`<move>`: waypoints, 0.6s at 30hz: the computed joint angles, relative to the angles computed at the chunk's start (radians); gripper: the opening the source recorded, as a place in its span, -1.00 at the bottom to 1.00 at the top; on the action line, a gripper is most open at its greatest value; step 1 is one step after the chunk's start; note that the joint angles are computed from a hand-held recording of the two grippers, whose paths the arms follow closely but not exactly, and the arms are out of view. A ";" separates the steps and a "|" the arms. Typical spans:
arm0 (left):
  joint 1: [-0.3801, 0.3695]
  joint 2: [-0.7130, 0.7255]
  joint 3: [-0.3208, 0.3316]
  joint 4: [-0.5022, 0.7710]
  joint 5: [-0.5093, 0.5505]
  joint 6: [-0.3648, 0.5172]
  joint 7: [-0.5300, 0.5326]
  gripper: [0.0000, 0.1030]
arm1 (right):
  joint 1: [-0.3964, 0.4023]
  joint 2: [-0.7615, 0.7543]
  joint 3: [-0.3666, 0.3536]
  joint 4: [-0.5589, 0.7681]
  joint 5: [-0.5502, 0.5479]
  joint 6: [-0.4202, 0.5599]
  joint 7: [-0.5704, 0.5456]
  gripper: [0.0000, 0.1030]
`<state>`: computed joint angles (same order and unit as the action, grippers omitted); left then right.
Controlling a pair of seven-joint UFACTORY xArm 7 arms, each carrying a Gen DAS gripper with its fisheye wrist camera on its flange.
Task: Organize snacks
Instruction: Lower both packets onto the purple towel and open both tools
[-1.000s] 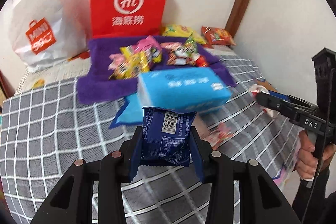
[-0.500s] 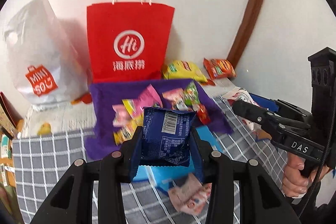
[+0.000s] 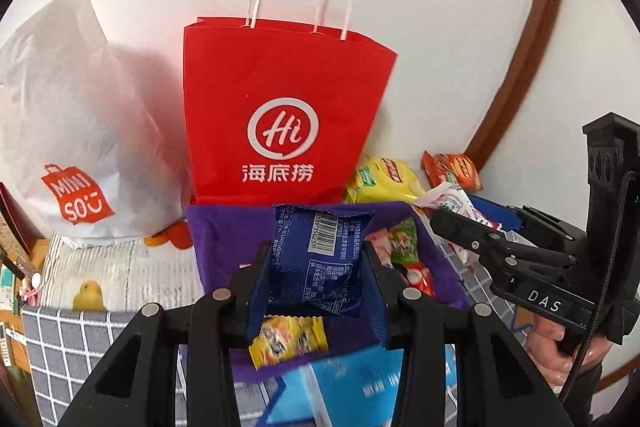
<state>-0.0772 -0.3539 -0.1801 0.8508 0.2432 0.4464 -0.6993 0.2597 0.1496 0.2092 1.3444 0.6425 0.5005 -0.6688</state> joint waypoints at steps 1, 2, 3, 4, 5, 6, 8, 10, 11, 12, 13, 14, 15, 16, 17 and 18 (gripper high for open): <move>0.004 0.016 0.002 0.007 0.002 -0.010 0.000 -0.23 | 0.000 0.020 0.000 0.020 -0.001 0.004 0.002 0.02; 0.008 0.031 0.005 0.011 0.006 -0.017 -0.001 -0.23 | -0.001 0.041 0.002 0.039 -0.001 0.006 0.001 0.02; 0.012 0.038 0.005 0.010 0.012 -0.023 -0.004 -0.23 | -0.001 0.064 0.003 0.056 -0.013 0.006 0.008 0.02; 0.016 0.048 0.006 0.007 0.019 -0.029 -0.007 -0.23 | 0.000 0.076 0.004 0.062 -0.024 0.001 0.018 0.02; 0.018 0.055 0.008 -0.001 0.024 -0.033 -0.009 -0.23 | 0.000 0.091 0.007 0.067 -0.034 -0.009 0.023 0.02; 0.019 0.068 0.012 -0.001 0.022 -0.030 -0.010 -0.23 | -0.005 0.107 0.013 0.072 -0.034 -0.015 0.019 0.02; 0.015 0.097 0.022 0.012 0.016 0.003 -0.003 -0.23 | -0.015 0.147 0.023 0.099 -0.040 0.009 0.020 0.02; 0.010 0.118 0.031 0.018 0.018 0.019 0.001 -0.23 | -0.006 0.184 0.010 0.130 -0.108 0.039 0.068 0.02; 0.006 0.123 0.036 0.018 0.016 0.019 0.006 -0.23 | -0.003 0.197 0.007 0.131 -0.134 0.028 0.077 0.02; 0.003 0.126 0.040 0.015 0.014 0.016 0.007 -0.23 | -0.005 0.205 0.008 0.134 -0.153 0.028 0.082 0.02; 0.000 0.127 0.045 0.011 0.008 0.013 0.009 -0.23 | -0.006 0.214 0.007 0.141 -0.175 0.032 0.088 0.02; -0.003 0.125 0.048 0.007 0.003 0.012 0.012 -0.23 | -0.009 0.224 0.006 0.151 -0.190 0.039 0.098 0.02; -0.005 0.123 0.052 0.002 -0.003 0.011 0.015 -0.23 | -0.016 0.232 0.009 0.162 -0.196 0.048 0.104 0.02; -0.003 0.123 0.052 0.001 -0.002 0.009 0.011 -0.23 | -0.028 0.239 0.016 0.174 -0.194 0.063 0.099 0.02; -0.001 0.123 0.052 -0.001 0.000 0.007 0.005 -0.23 | -0.037 0.243 0.021 0.182 -0.194 0.078 0.091 0.02; -0.001 0.121 0.053 -0.004 -0.002 0.006 0.004 -0.23 | -0.039 0.243 0.023 0.183 -0.199 0.080 0.087 0.02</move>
<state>-0.0779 -0.2325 -0.1269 0.8470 0.2409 0.4525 -0.6952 0.2202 0.3926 0.2319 1.5275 0.4437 0.5800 -0.5818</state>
